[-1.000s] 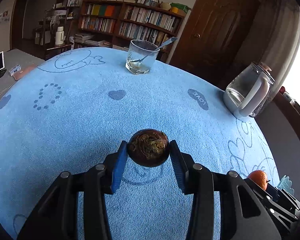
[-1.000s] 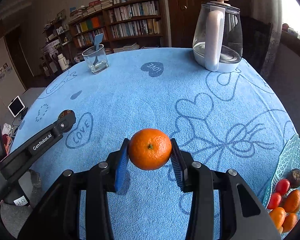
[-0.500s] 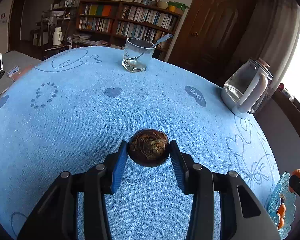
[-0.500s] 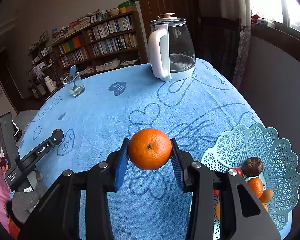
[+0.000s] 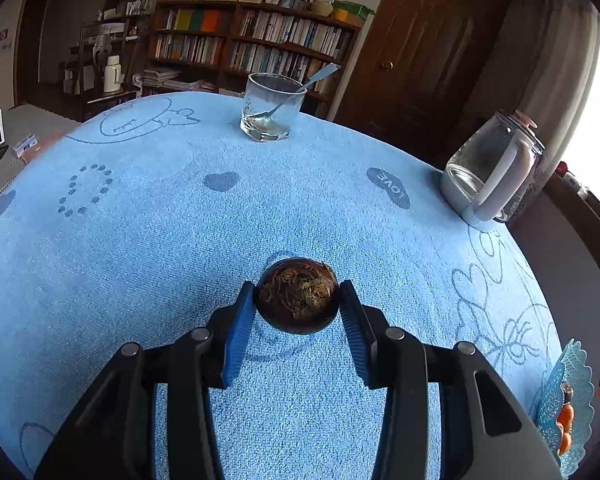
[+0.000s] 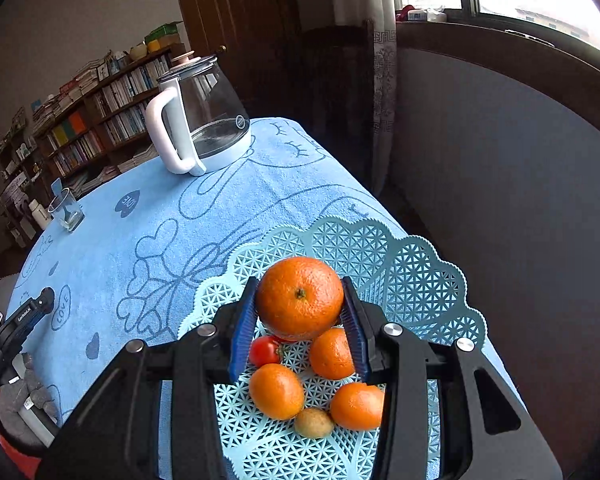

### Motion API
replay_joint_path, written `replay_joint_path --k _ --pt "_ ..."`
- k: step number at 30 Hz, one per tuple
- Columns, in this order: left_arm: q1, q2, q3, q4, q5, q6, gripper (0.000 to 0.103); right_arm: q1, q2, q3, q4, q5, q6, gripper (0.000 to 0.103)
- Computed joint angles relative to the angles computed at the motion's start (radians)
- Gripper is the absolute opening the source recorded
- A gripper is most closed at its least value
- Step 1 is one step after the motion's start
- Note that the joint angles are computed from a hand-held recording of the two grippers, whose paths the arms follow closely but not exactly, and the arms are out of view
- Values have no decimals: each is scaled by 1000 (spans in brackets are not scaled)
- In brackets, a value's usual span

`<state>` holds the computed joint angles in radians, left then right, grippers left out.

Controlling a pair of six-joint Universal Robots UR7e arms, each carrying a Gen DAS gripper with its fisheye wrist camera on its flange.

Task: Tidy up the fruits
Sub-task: 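Carry the tangerine into the basket and open the right tool while left holds brown fruit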

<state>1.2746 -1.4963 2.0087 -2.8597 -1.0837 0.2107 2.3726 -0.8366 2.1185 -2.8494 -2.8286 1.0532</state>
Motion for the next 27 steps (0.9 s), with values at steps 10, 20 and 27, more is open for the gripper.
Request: replay_joint_path --k 10,20,27 --pt "-1 0 3 -3 1 5 43 -38 -77 88 45 41 136 41" --pt "-1 -1 4 -3 2 5 43 -87 -97 124 0 118 148 41" --pt "-1 0 5 -4 3 5 43 -101 -93 115 13 138 148 41"
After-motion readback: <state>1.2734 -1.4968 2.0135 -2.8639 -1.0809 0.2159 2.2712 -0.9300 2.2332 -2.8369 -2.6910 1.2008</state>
